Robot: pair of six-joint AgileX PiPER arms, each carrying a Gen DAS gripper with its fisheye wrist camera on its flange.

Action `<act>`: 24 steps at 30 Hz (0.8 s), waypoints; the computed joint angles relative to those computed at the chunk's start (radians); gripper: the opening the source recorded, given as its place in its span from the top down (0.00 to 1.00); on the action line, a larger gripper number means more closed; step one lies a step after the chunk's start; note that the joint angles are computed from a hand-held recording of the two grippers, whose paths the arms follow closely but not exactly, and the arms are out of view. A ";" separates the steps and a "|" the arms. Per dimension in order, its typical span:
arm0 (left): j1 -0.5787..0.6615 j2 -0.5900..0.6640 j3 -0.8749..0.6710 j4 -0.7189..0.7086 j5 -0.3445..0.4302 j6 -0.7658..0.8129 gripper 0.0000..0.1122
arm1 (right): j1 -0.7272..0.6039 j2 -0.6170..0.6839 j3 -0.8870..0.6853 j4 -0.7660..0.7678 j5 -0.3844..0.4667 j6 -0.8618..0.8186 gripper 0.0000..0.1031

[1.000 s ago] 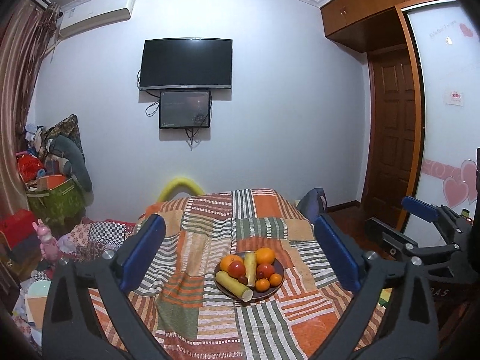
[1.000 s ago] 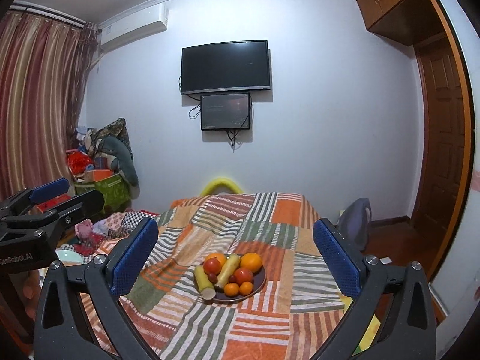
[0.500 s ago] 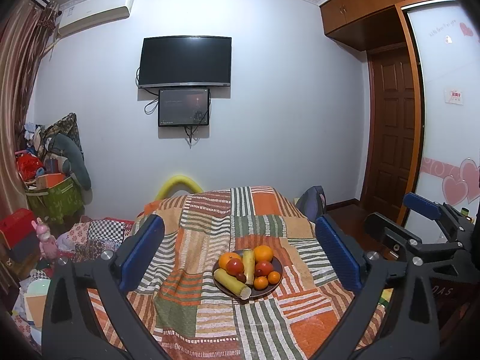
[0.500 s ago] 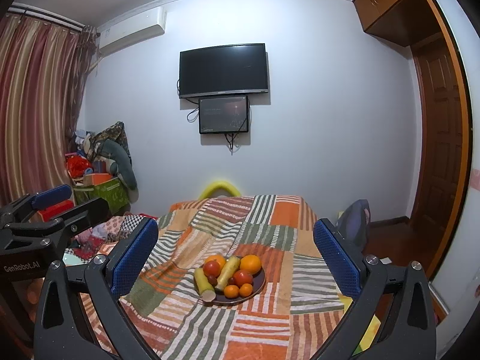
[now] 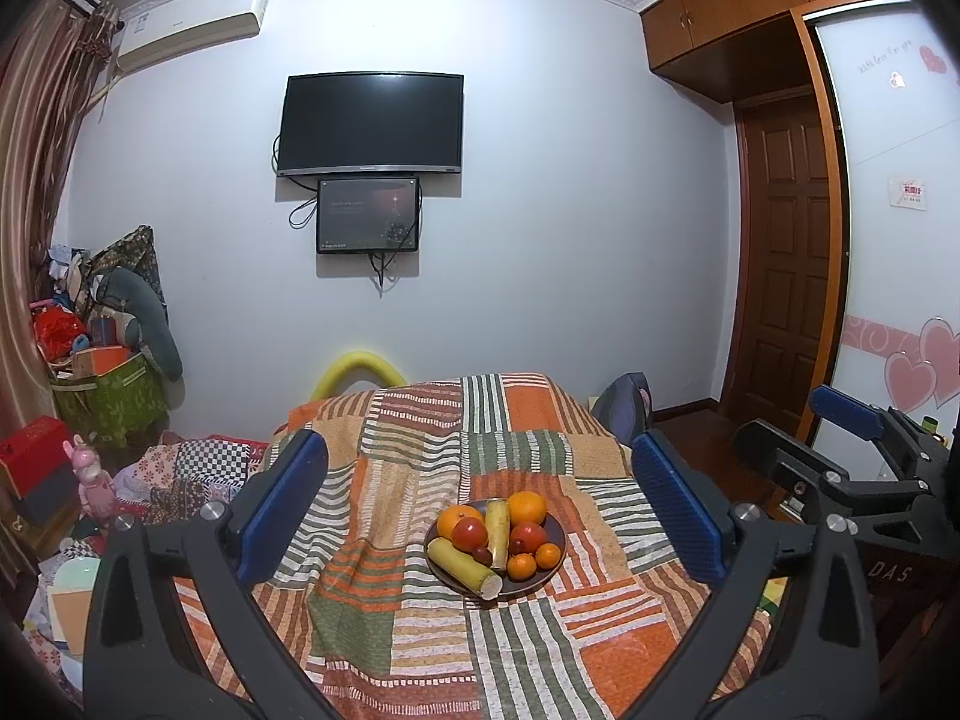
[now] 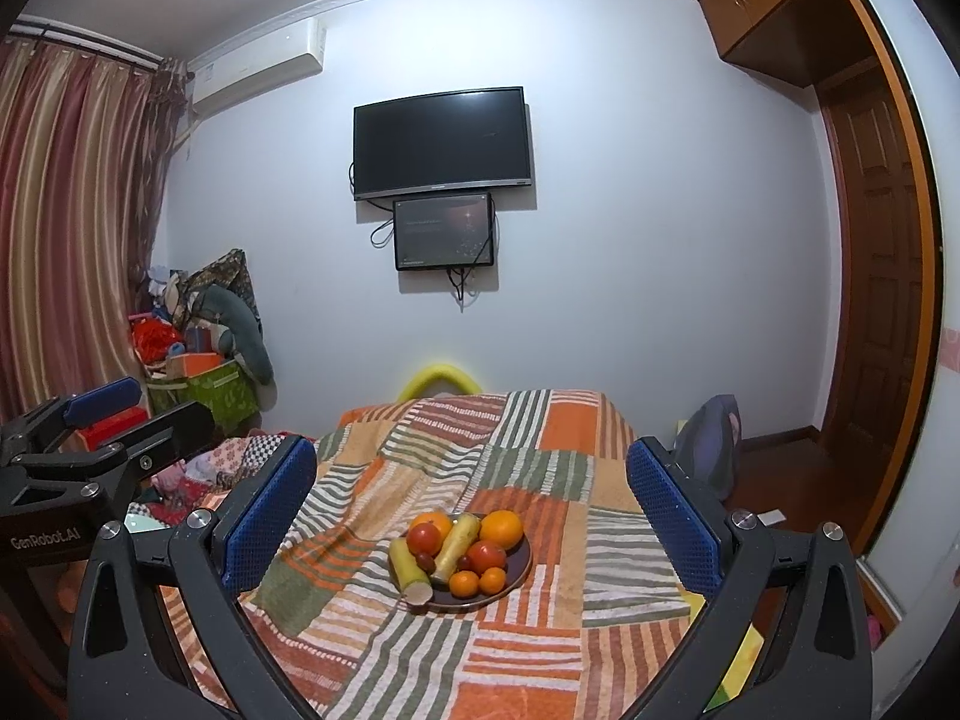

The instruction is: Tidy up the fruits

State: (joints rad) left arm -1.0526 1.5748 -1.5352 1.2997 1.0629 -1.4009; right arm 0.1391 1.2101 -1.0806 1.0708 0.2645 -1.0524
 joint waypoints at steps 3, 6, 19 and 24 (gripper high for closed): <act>0.002 -0.002 0.002 0.000 -0.002 -0.003 0.08 | -0.001 0.000 0.000 0.003 0.000 -0.002 0.00; 0.003 0.000 -0.002 -0.002 -0.002 -0.001 0.08 | -0.001 0.000 0.001 0.002 0.000 -0.002 0.00; 0.002 0.002 -0.013 -0.006 0.002 0.003 0.08 | -0.013 0.002 -0.005 0.013 0.016 -0.006 0.00; 0.005 0.005 -0.021 -0.015 -0.004 0.011 0.08 | -0.015 0.000 -0.002 0.030 0.016 -0.017 0.00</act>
